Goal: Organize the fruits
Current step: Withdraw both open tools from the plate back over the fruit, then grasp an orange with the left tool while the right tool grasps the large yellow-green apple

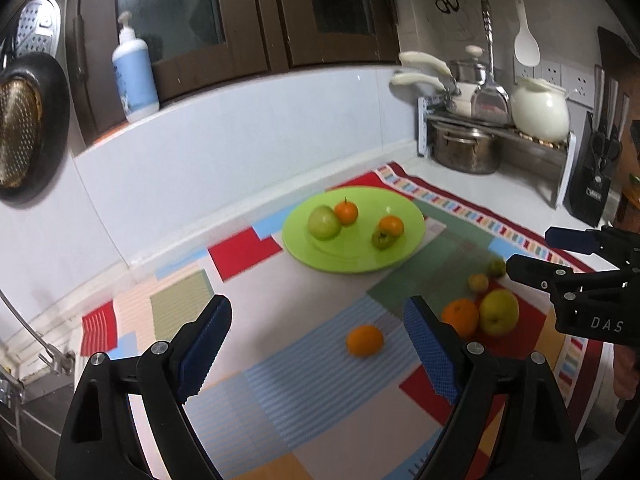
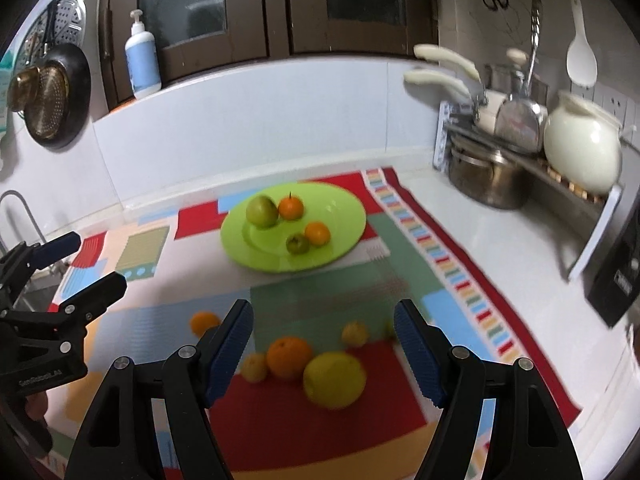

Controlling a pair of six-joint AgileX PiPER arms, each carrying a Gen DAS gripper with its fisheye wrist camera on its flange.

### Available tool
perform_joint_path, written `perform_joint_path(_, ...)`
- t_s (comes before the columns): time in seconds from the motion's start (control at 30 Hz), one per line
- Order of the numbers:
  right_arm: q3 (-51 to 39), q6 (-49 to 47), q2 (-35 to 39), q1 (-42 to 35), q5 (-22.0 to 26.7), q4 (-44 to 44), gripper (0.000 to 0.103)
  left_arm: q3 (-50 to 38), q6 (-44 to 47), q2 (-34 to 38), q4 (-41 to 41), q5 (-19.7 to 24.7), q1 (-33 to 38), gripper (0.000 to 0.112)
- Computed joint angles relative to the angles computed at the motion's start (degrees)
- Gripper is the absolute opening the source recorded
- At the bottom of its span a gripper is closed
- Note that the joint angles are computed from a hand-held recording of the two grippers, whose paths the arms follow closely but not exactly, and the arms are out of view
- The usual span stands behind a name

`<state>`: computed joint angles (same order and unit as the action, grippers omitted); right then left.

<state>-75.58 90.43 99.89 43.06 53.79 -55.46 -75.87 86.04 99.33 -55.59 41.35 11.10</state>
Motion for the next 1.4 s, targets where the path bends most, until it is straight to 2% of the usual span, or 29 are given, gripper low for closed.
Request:
perform_joint_path(0.1, 0.88, 1.66, 0.53, 0.45, -0.45, 1.96, 0.073, 0.70, 0.70, 0.90, 1.08, 1.03, 0.58, 0.088)
perform_joint_path(0.43, 1.54, 2.06, 3.27, 1.07, 1.16, 6.99, 0.073, 1.39, 3.93, 5.15, 3.89, -0.55, -0.71, 0.088)
perform_joint_path(0.77, 1.28, -2.50, 6.84, -2.63, -2.90, 12.38, 0.072, -3.69, 0.30, 11.87, 8.85, -1.86, -3.98, 0.088)
perform_joint_path(1.0, 1.52, -2.80, 7.56, -3.83, -3.56, 12.15, 0.066, -7.58, -0.94, 15.34, 9.35, -1.58, -6.08, 0.088)
perform_joint_path(1.2, 1.45, -3.55, 8.36, -5.16, -5.62, 12.82, 0.060, -12.21, -6.21, 18.91, 13.37, 0.99, -7.61, 0.071)
perform_joint_path(1.27, 1.93, -3.06, 8.31, -5.46, -6.59, 12.54, 0.059, -13.11, -7.30, 19.62, 14.00, 1.86, -7.87, 0.060)
perform_joint_path(1.4, 3.08, -3.05, 7.96, -6.28, -9.66, 12.70, 0.051, -14.68, -8.72, 20.73, 14.94, 4.32, -8.13, 0.046)
